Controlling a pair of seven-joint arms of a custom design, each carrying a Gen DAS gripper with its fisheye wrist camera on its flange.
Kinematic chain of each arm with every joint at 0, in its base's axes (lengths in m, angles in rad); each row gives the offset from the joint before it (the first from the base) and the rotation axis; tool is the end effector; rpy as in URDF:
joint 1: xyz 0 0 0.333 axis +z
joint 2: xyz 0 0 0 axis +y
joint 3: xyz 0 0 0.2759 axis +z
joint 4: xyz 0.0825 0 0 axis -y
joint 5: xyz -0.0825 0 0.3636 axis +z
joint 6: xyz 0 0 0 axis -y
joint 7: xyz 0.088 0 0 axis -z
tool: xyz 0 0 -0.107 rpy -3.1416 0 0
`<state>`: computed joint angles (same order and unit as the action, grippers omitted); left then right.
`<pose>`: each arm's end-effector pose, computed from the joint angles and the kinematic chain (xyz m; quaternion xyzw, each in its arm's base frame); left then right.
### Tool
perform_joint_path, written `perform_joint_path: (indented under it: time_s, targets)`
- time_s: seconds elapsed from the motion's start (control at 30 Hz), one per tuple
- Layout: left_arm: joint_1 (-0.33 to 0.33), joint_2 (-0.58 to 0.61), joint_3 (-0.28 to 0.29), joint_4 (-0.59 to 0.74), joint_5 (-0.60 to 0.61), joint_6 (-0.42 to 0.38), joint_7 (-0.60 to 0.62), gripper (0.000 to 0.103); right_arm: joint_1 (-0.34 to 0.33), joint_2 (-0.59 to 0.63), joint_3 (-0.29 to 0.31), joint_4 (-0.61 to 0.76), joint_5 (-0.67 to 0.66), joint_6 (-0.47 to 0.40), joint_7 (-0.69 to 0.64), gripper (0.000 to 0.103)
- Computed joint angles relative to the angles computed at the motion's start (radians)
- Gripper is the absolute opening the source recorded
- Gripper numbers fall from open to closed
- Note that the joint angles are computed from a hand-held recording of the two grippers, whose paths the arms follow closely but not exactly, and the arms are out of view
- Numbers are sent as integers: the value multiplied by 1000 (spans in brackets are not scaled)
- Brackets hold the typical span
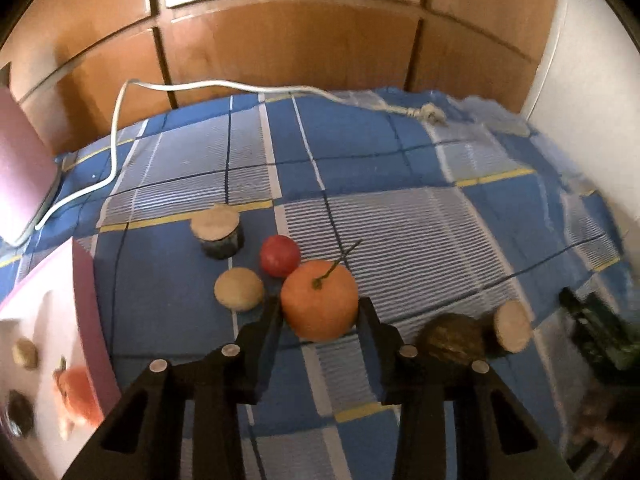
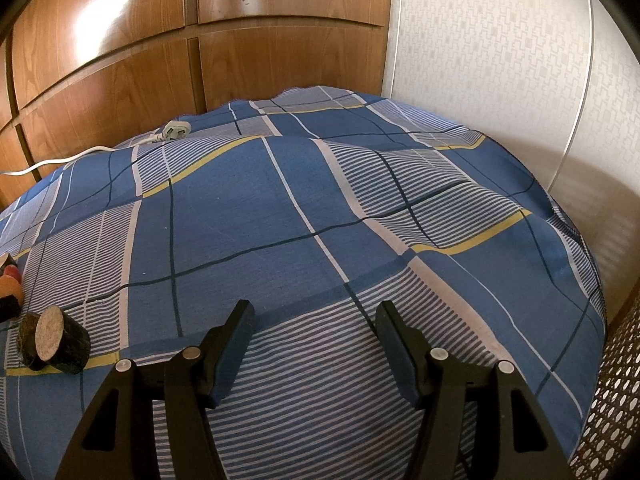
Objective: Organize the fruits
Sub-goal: 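Close the left tool on the stemmed orange and lift it, then carry the stemmed orange into the tray and open the left tool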
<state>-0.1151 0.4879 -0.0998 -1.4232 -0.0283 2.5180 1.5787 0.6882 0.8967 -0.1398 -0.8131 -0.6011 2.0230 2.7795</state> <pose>0.6922 -0.1365 0.4580 -0.6114 0.7317 -0.2527 0.1641 0.6375 0.4076 0.4142 -0.5119 0.7777 -0.3146 0.1851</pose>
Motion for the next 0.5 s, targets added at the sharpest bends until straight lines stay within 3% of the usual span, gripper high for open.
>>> perform_joint_path:
  time_s: [0.17,0.5]
  targets:
    - [55,-141,-47,-177,-140,40,37,38,1,0,-1,0,0,1,1,64]
    - [90,-413,-46,-520,-352,116,112,38,0,0,-1,-1,0,2,1,64]
